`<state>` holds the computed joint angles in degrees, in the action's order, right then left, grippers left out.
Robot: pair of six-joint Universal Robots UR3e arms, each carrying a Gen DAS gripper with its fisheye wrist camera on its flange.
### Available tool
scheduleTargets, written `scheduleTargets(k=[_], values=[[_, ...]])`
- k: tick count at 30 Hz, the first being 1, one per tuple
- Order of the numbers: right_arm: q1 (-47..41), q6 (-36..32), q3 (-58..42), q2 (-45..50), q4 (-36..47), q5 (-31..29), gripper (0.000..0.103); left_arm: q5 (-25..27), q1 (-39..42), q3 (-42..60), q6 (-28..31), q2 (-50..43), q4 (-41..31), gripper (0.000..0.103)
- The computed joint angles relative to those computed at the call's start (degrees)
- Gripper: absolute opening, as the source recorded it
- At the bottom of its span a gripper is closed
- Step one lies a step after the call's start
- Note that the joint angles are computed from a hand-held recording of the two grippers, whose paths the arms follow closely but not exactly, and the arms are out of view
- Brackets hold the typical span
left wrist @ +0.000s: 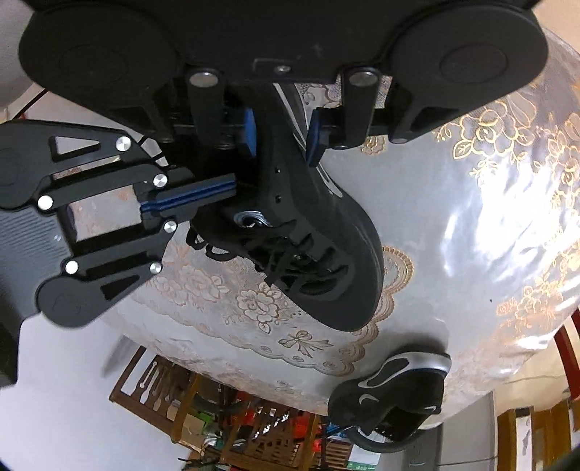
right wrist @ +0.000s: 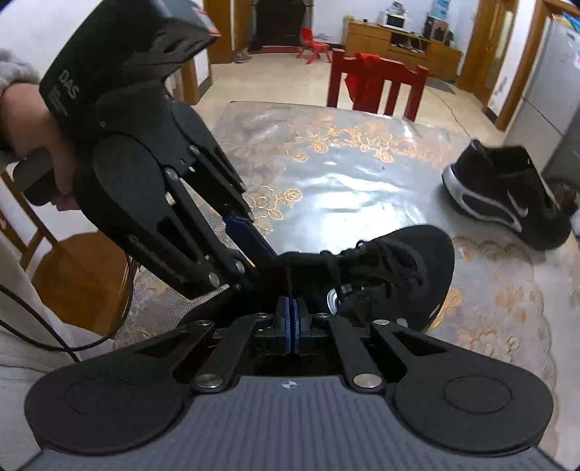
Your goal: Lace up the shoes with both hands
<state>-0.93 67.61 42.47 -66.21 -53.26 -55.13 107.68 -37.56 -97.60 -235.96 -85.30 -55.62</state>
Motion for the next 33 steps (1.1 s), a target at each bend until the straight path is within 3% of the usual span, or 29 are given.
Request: scheduleTargets(k=[5, 12, 20, 33], values=[[-0.64, 0.21, 5.52, -1.83, -2.89, 1.84, 0.003, 0.01, -0.09, -1.1, -0.14, 0.6, 1.04, 0.026], [-4.17, -3.72, 8.19, -3.15, -0.16, 5.41, 0.003, 0.01, -0.15, -0.27, 0.24, 0.39, -0.15, 0.026], [-5.61, -7.74, 3.42, 0.25, 6.82, 7.94, 0.003, -0.31, 0.03, -0.4, -0.43, 0.59, -0.39, 0.027], [-4.05, -9.37, 12.1, -3.67, 0.59, 10.54, 0.004, 0.38, -0.56, 1.84, -0.71, -0.23, -3.61, 0.033]])
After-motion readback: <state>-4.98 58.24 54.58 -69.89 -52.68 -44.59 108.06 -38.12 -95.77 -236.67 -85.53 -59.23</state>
